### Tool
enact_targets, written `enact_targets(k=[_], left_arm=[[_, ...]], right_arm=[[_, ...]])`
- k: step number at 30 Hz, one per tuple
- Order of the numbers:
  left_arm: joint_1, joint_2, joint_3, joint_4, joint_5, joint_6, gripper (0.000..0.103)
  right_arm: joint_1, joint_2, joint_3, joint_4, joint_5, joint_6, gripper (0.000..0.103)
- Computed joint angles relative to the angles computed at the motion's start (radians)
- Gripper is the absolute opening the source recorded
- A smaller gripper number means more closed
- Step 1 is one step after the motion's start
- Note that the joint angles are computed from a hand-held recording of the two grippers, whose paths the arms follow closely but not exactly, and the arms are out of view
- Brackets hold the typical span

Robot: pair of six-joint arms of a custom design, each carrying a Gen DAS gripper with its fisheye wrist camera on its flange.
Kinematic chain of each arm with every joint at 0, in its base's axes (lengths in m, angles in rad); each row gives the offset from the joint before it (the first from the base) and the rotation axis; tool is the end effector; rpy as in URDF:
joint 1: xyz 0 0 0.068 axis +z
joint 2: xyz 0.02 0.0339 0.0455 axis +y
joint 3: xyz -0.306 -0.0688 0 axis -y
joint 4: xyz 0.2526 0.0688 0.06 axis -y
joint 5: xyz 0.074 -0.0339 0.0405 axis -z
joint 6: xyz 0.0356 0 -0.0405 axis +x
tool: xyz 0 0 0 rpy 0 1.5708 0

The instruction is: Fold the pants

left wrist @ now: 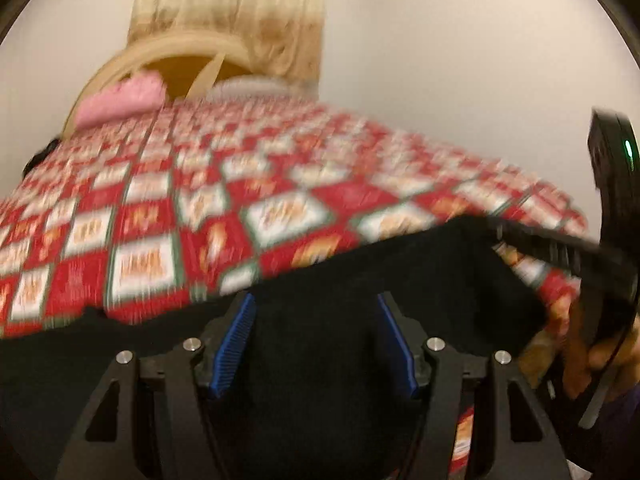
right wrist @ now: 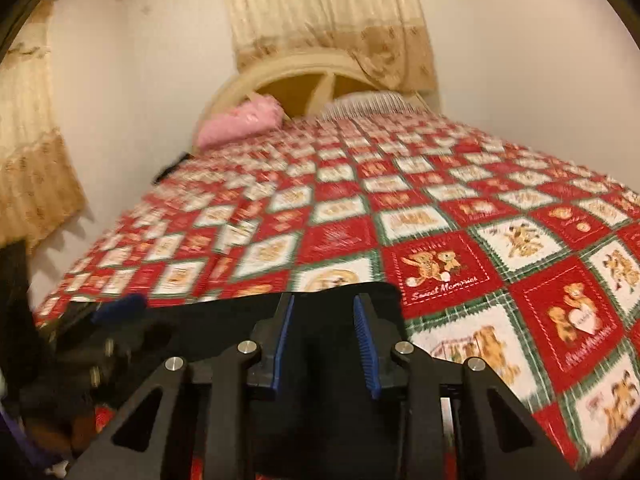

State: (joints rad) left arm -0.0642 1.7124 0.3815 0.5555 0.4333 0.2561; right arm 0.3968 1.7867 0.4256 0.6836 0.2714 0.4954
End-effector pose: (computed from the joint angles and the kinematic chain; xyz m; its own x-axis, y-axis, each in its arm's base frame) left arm 0.2559 -0.0314 0.1109 -0.5852 0.2680 -0.7653 0.5227 0.8462 -0.1034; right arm 0.2630 0.0999 0.1099 -0.5941 0.2476 -0.7654 0.1168 0.9679 0.2225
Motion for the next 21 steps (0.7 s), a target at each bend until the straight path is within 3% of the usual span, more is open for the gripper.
enact_targets(k=[2, 4, 7, 9, 11, 13, 16, 19, 21], left_arm=[[0.001, 0.059, 0.007, -0.001, -0.066, 0.004, 0.066], [0.066, 0.112, 0.025, -0.014, 0.015, 0.002, 0.069], [0.09, 0.079, 0.052, -0.094, 0.042, 0.01, 0.071], [0.1, 0.048, 0.043, -0.099, 0.05, 0.005, 0.072], [0.12, 0.023, 0.036, -0.109, 0.07, 0.009, 0.072], [0.142, 0.008, 0.031, -0.118, 0.085, 0.018, 0.072], [0.17, 0.004, 0.021, -0.119, 0.095, 0.039, 0.073], [0.21, 0.013, 0.017, -0.124, 0.121, 0.066, 0.073], [0.24, 0.023, 0.024, -0.139, 0.131, 0.087, 0.073]], right_arm=[[-0.077, 0.118, 0.055, 0.019, -0.102, 0.04, 0.032], [-0.11, 0.174, 0.065, 0.075, -0.147, 0.054, 0.032], [-0.128, 0.147, 0.046, 0.096, -0.18, 0.079, 0.032], [-0.128, 0.079, -0.044, 0.209, -0.19, 0.096, 0.032], [-0.087, -0.021, -0.138, 0.275, -0.117, 0.074, 0.032], [-0.001, -0.133, -0.179, 0.185, 0.015, 0.041, 0.032], [0.113, -0.197, -0.214, 0.057, 0.126, 0.074, 0.032], [0.181, -0.11, -0.257, 0.1, 0.152, 0.141, 0.032], [0.206, 0.026, -0.292, 0.249, 0.188, 0.16, 0.032]])
